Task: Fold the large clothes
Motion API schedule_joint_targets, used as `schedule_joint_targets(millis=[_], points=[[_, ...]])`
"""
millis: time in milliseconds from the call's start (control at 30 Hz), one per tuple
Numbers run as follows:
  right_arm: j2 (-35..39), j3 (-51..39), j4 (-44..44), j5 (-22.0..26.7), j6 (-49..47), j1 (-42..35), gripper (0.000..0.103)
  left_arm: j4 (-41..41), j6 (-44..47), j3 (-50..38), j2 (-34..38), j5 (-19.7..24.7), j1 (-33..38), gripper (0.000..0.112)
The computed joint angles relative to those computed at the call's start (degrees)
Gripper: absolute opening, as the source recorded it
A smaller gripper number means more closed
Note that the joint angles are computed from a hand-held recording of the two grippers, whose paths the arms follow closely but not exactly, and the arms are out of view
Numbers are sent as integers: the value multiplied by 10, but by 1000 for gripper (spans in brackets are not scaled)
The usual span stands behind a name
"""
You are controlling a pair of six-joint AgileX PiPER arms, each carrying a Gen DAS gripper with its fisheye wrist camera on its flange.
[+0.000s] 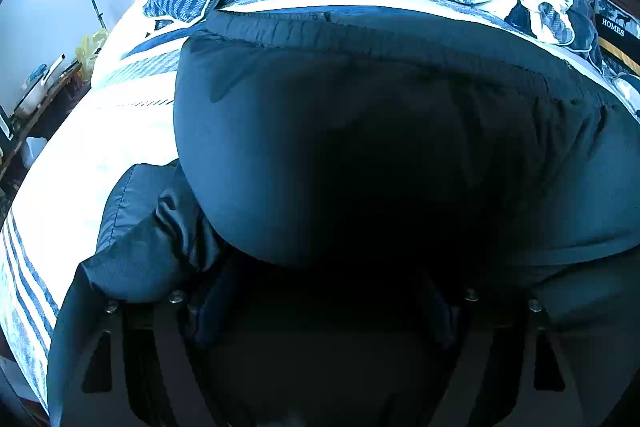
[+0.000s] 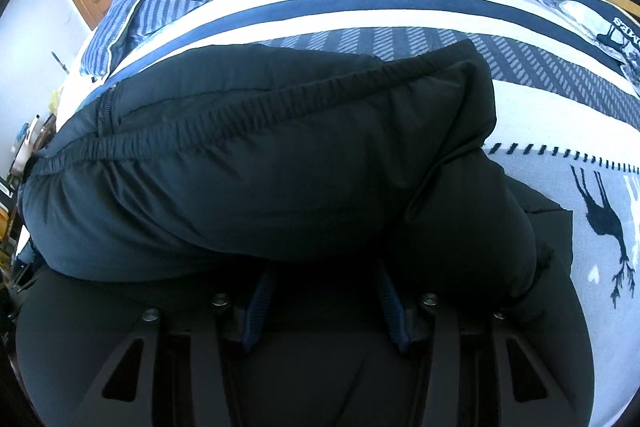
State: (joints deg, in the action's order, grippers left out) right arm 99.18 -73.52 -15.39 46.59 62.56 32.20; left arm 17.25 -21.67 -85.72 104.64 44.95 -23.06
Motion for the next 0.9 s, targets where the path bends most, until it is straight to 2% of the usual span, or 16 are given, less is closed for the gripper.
schedule_joint_targets(millis=[633,767,833,900], points=[[9,-5,-23,5,21,13,52,9,-5,5,-2,-2,-4,82],[17,-50,1,60,-14,14,54,-59,68,-8,-18,21,20,82],[-3,-47,15,60,-33,14,67,-84,98,3,-45,19,31,82],[-35,-40,-16,70,-14,34,76,-107,125,39,-98,-14,45,82]])
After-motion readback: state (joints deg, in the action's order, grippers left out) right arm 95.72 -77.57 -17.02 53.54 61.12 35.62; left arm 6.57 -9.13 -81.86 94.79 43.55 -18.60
